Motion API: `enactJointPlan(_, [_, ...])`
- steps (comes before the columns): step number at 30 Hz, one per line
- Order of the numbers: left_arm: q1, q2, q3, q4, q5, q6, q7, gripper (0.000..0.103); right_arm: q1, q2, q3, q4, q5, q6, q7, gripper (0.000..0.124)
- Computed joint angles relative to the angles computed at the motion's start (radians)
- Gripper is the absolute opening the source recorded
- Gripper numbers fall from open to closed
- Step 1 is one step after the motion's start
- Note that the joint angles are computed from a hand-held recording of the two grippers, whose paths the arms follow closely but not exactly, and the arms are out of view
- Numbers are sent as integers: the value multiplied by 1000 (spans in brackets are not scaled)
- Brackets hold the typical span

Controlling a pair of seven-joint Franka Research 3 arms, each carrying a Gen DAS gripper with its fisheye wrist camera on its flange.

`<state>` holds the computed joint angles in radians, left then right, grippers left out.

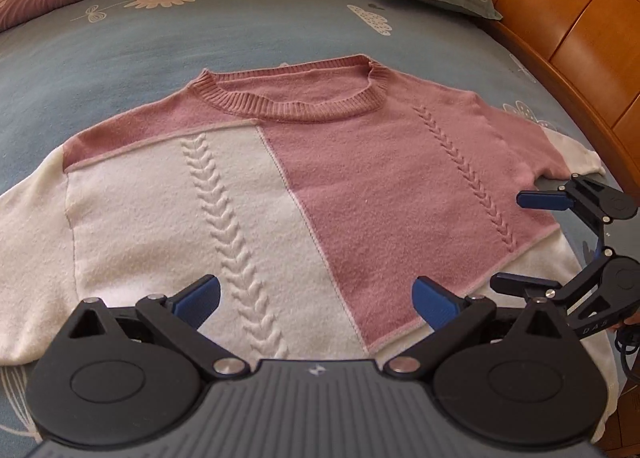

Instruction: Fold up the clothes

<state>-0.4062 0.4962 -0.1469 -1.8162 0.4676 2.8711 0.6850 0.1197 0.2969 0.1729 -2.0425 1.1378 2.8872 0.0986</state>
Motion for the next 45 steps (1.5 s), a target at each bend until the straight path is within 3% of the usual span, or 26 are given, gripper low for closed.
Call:
enactJointPlan(2, [6,31,-4,29,-21,-22,-3,102,32,47,-35,38,-107,-4,128,103])
enactJointPlan(4, [-16,38,29,28,-5,-29,-48,102,0,65,-8,54,-91,-8,121,103])
enactJointPlan(7, [-13,23,35,-6,22,10,-55,102,-12,66,5,53,-99,-3,134,103])
enactJointPlan(23, [35,-30,-12,-64,4,-38,60,102,-40,60,28,46,-113,-4,125,103])
enactJointPlan(35, [47,-77,-41,-105,19,-114,222,102,-62,-34,-44,-65,-135,-42,110,103])
enactJointPlan(39, [6,-93,-24,-89,86,-148,224,102,-51,-86,-61,-107,-163,-63,106,103])
enactJointPlan(41, [19,-100,-59,-93,83,-133,311,102,-60,-120,-50,-128,-110,-112,14,103])
enactJointPlan(45, [59,-96,-175,-101,-13,-134,625,102,-32,-184,-76,-175,-120,-278,-146,103])
